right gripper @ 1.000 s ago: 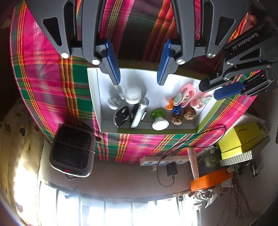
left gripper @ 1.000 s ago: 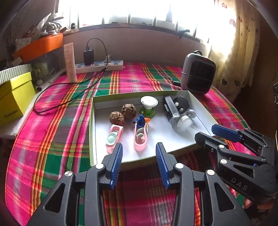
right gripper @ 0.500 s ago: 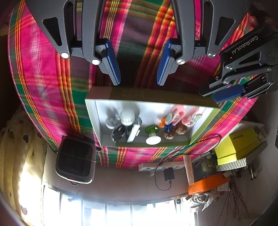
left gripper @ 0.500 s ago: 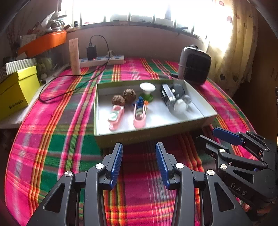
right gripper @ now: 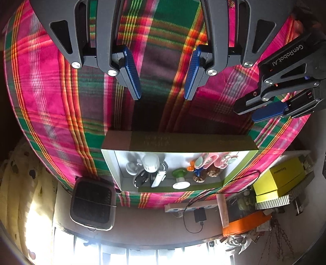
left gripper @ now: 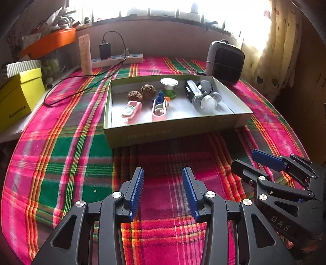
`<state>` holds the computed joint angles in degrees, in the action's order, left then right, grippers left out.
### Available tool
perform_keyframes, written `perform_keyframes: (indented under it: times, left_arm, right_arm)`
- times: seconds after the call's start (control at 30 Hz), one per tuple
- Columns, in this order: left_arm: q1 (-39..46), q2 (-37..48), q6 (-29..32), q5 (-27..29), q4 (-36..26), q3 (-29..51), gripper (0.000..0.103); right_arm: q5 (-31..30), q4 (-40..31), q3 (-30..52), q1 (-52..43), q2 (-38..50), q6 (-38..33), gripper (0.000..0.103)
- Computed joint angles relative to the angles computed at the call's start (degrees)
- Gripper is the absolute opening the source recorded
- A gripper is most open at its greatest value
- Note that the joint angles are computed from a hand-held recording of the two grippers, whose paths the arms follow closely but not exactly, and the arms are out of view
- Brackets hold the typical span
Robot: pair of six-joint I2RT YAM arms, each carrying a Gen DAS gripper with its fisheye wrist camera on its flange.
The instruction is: Organize objects
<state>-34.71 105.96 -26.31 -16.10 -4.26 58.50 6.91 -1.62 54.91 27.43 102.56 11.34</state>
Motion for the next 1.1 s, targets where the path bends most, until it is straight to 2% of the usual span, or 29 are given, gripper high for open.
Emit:
perform_keyframes:
  times: [0.23,0.43,0.6,0.8,1.1]
  left_arm:
    - [-0.6,0.2,-0.7,0.3,0.3,-0.9,0.038]
    - [-1.2,0.0,-0.9,-0.8,0.5,-1.4,0.038]
    - [-2.1,0.3,-0.8,-2.5,0.4,-1.3,0.039]
    - [-2.4,-0.1,-1.4,-3.1,2.2,-2.5,0.040]
    - [-3.9,1.3,-1.2,-6.5,0.1,-0.8,0.041]
  right_arm:
    - [-0.3,-0.4,-1.6,-0.1,-1.1,1.4,0.045]
    - [1.9,-0.8,-2.0,0.7,-1.2,1.4,0.045]
    - [2.9,-0.4,-2.7,1.2,-1.4,1.4,0.053]
    - [4.0,0.5,-3.6,1.6,-1.7,1.6,0.054]
    - [4.0,0.9,-3.7,1.6,-1.6,2.0,0.055]
